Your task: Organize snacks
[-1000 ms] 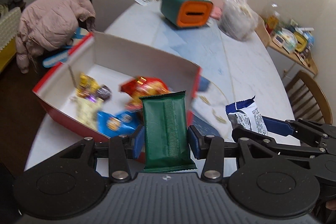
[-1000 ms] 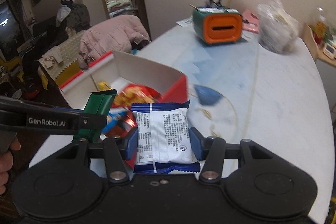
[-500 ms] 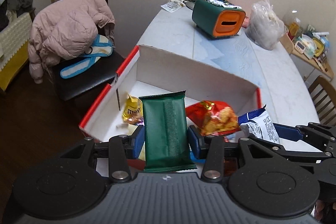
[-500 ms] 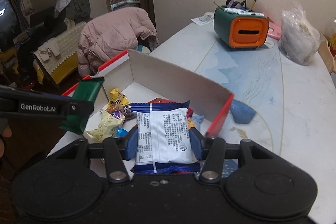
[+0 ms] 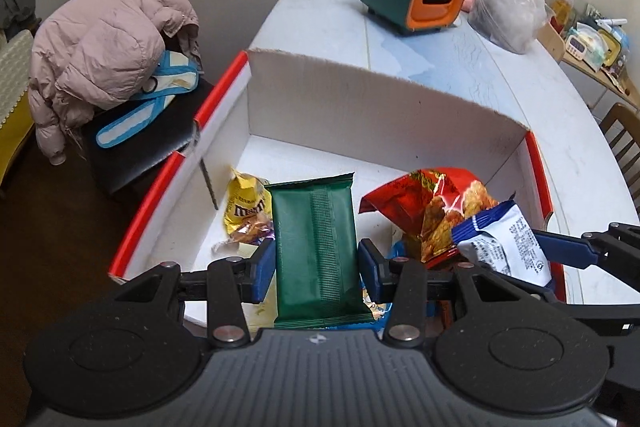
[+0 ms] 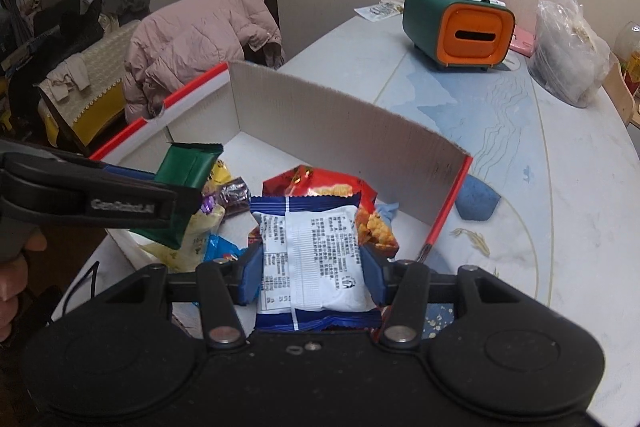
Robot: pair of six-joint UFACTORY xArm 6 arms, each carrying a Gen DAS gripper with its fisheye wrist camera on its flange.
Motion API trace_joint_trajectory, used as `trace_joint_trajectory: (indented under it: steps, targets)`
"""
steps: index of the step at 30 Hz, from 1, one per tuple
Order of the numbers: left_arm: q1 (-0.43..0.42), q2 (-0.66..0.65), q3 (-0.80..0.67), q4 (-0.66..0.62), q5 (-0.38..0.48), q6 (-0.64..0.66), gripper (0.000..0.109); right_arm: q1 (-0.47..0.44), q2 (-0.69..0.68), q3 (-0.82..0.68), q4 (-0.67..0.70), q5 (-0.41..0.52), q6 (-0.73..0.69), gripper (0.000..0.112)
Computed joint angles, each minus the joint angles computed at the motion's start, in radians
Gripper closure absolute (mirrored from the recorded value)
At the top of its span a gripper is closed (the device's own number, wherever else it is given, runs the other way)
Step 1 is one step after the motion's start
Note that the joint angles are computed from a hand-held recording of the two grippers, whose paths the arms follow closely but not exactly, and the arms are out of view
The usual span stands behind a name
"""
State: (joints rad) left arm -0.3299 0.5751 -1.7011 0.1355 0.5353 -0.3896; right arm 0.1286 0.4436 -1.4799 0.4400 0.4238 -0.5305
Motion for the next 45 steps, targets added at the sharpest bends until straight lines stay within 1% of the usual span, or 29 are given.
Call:
trace_joint_trajectory:
  steps: [3,10,16,18,21,23,27,28,31,33,34,35,38,40,43,45]
  targets:
    - [-0.005,0.008,0.001,-0.006,-0.013,0.024,0.065,0.005,0.010,-0.004,-0.028,-0.002,0.023,0.062]
    - [-0.011,0.035,-0.024,-0.017,0.029,0.045,0.064,0.007,0.030,-0.015,-0.054,0.007,0.052,0.062]
    - [-0.013,0.018,0.009,-0.009,0.004,0.042,0.063,0.010,0.023,0.008,-0.046,-0.010,0.036,0.061]
    - [-0.013,0.007,0.023,0.001,-0.008,0.032,0.062,0.010,0.019,0.012,-0.028,-0.014,0.022,0.059]
    - [-0.013,-0.008,0.040,0.006,-0.025,0.025,0.057,0.010,0.007,0.027,-0.004,-0.028,0.006,0.053]
    - [-0.014,-0.028,0.064,0.011,-0.044,0.020,0.056,0.010,-0.004,0.038,0.027,-0.035,-0.015,0.049]
    - [-0.017,-0.071,0.111,0.043,-0.079,-0.002,0.055,0.005,-0.030,0.058,0.096,-0.038,-0.066,0.046]
    - [-0.017,-0.080,0.119,0.048,-0.085,-0.007,0.054,0.004,-0.039,0.066,0.116,-0.041,-0.081,0.043]
    - [-0.018,-0.117,0.160,0.059,-0.119,-0.017,0.052,-0.003,-0.065,0.084,0.191,-0.043,-0.137,0.042]
    - [-0.019,-0.142,0.187,0.067,-0.140,-0.026,0.052,-0.007,-0.084,0.099,0.230,-0.048,-0.163,0.039]
    - [-0.019,-0.154,0.199,0.069,-0.150,-0.027,0.051,-0.009,-0.095,0.107,0.254,-0.050,-0.180,0.036]
    - [-0.019,-0.167,0.213,0.076,-0.161,-0.034,0.051,-0.011,-0.106,0.116,0.282,-0.053,-0.200,0.033]
    - [-0.022,-0.201,0.245,0.090,-0.187,-0.055,0.048,-0.015,-0.142,0.146,0.364,-0.068,-0.263,0.030]
    - [-0.023,-0.224,0.268,0.103,-0.204,-0.072,0.043,-0.017,-0.164,0.164,0.419,-0.077,-0.308,0.029]
    - [-0.027,-0.260,0.302,0.112,-0.228,-0.082,0.041,-0.014,-0.209,0.201,0.533,-0.103,-0.416,0.027]
    - [-0.030,-0.281,0.321,0.116,-0.241,-0.091,0.038,-0.016,-0.235,0.219,0.595,-0.108,-0.478,0.023]
